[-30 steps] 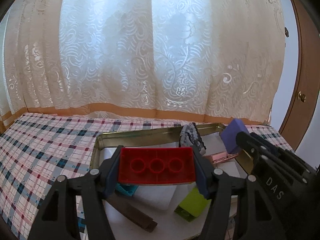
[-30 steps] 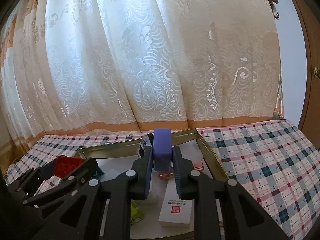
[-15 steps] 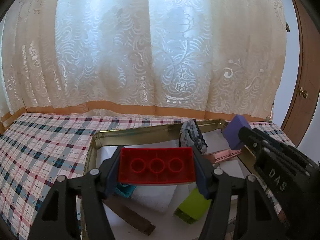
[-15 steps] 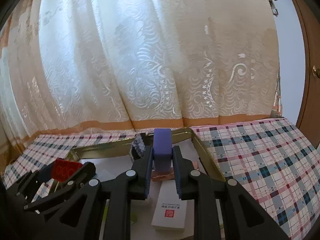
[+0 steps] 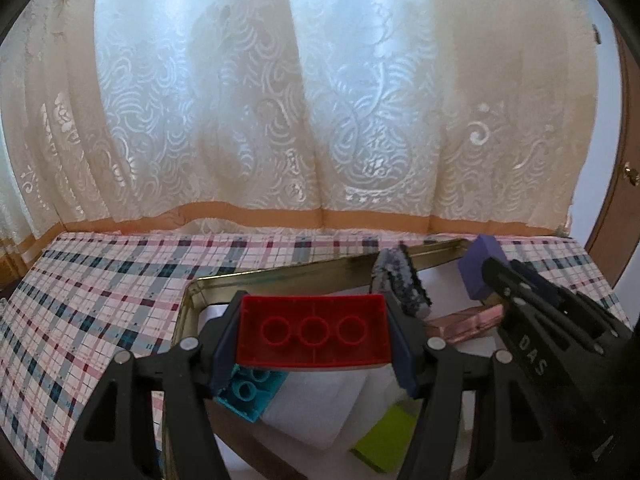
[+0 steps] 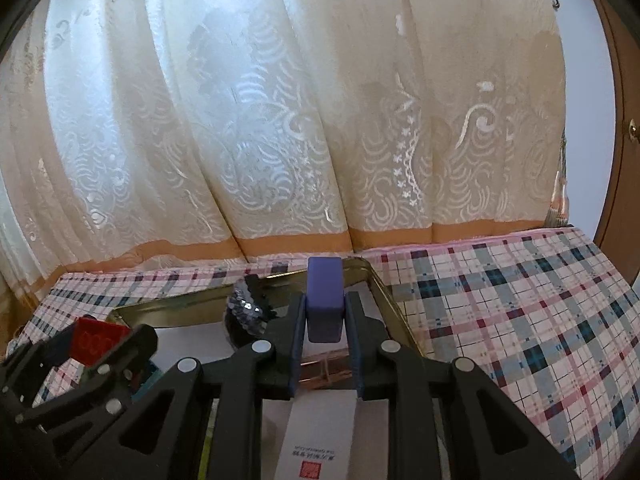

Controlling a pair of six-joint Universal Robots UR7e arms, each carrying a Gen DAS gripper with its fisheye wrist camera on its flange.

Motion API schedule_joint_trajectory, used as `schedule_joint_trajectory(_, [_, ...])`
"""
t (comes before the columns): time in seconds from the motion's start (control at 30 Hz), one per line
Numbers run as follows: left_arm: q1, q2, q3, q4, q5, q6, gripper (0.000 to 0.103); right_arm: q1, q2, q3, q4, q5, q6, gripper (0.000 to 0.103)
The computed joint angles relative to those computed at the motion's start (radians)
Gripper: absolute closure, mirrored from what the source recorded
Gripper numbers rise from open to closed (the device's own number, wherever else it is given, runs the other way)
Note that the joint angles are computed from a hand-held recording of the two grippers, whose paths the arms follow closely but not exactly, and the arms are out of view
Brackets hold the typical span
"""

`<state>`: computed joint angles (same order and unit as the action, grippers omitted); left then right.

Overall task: Organize rigid objects
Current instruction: 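Lower the red brick and purple cube over the tray paper, then open both grippers to release the brick and cube into the tray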

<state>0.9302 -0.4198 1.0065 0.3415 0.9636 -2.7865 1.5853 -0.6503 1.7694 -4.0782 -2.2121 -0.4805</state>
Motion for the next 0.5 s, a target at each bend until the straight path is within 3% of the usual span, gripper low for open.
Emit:
schedule_joint_trajectory(0.27, [0.016, 0.135, -0.238, 0.219, -0.045, -0.082, 0.04, -0.013, -0.001, -0.032, 0.108, -0.036, 0.003, 0.081])
schedule_joint_trajectory(0.5, [0.012, 0.193, -0.329, 0.302, -0.082, -0.102, 0.039, -0.022, -0.009, -0.03, 0.169, -0.037, 0.029, 0.081])
